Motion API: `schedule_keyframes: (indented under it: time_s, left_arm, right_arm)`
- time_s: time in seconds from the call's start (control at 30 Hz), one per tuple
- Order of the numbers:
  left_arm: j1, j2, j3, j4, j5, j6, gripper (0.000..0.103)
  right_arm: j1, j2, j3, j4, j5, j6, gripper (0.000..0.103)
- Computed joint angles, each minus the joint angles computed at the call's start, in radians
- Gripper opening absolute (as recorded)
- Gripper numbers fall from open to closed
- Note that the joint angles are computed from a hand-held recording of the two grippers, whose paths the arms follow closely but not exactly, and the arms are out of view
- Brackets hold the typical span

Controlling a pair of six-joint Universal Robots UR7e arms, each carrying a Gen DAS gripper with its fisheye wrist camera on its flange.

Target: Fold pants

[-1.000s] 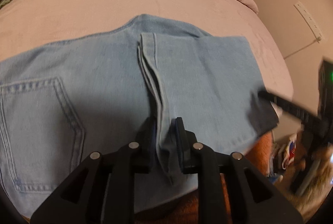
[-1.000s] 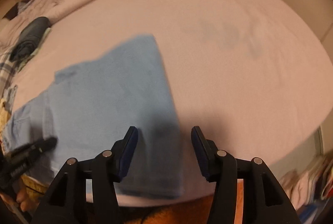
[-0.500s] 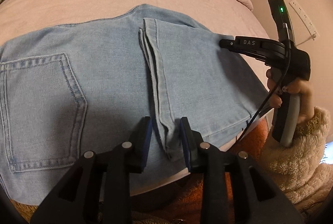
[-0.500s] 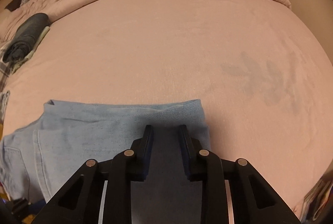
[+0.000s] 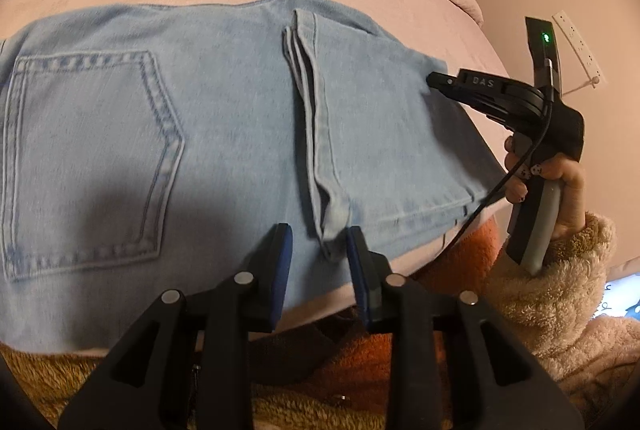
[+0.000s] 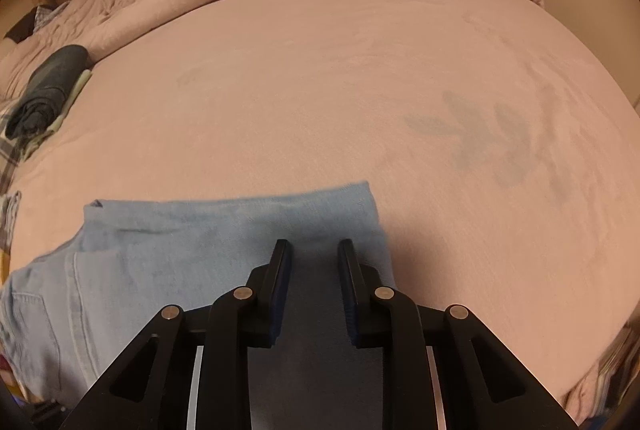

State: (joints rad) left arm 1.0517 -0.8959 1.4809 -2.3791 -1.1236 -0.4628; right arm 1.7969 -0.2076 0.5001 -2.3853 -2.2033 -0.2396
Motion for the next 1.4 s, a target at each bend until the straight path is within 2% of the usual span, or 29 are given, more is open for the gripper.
schedule_keyframes:
  time_s: [0.13, 0.27, 0.4, 0.6, 0.8, 0.9, 0.93, 1.0, 1.03, 1.07, 1.13, 1.2, 1.3, 1.4]
  left_arm:
    - [0.002, -0.008, 0.007, 0.003, -0.011, -0.006, 0.027]
    - [0.004, 0.017, -0.043, 0.048, -0.010, -0.011, 0.027]
    - [0.005, 0.020, -0.052, 0.058, -0.013, -0.003, 0.027]
    - [0.028, 0.011, -0.050, 0.036, -0.074, -0.029, 0.027]
    - [0.018, 0.011, -0.060, 0.068, -0.052, -0.030, 0.027]
    - [0.015, 0.014, -0.077, 0.098, -0.042, -0.039, 0.027]
    - [0.011, 0.017, -0.090, 0.114, -0.029, -0.040, 0.027]
    - [0.001, 0.023, -0.107, 0.120, 0.006, -0.034, 0.028]
    - [-0.002, 0.026, -0.113, 0.101, 0.009, -0.016, 0.029]
    - [-0.002, 0.030, -0.118, 0.090, 0.000, -0.006, 0.030]
    - [0.003, 0.044, -0.135, 0.074, -0.032, 0.018, 0.037]
    - [0.005, 0.063, -0.156, 0.086, -0.037, 0.032, 0.038]
    - [0.016, 0.096, -0.192, 0.143, -0.051, 0.017, 0.035]
    - [0.016, 0.104, -0.188, 0.140, -0.039, 0.018, 0.035]
  right_arm:
    - [-0.008, -0.096, 0.175, -0.083, 0.019, -0.010, 0.021]
    - [-0.014, -0.179, 0.327, -0.140, 0.027, -0.019, 0.021]
    - [-0.024, -0.242, 0.413, -0.128, 0.053, 0.026, 0.021]
    - [-0.030, -0.308, 0.520, -0.131, 0.054, 0.065, 0.021]
    - [-0.020, -0.316, 0.533, -0.133, 0.039, 0.069, 0.021]
    - [-0.023, -0.336, 0.536, -0.081, 0.070, 0.117, 0.021]
    - [-0.028, -0.372, 0.578, -0.079, 0.087, 0.137, 0.022]
    - [-0.034, -0.404, 0.597, -0.076, 0.156, 0.144, 0.035]
    - [-0.036, -0.412, 0.608, -0.098, 0.181, 0.134, 0.050]
    - [-0.040, -0.424, 0.626, -0.147, 0.210, 0.115, 0.057]
    - [-0.041, -0.413, 0.608, -0.149, 0.183, 0.117, 0.057]
    - [-0.047, -0.397, 0.585, -0.114, 0.155, 0.144, 0.057]
    - [-0.071, -0.376, 0.554, -0.023, 0.186, 0.198, 0.056]
    - [-0.076, -0.381, 0.583, -0.059, 0.186, 0.199, 0.044]
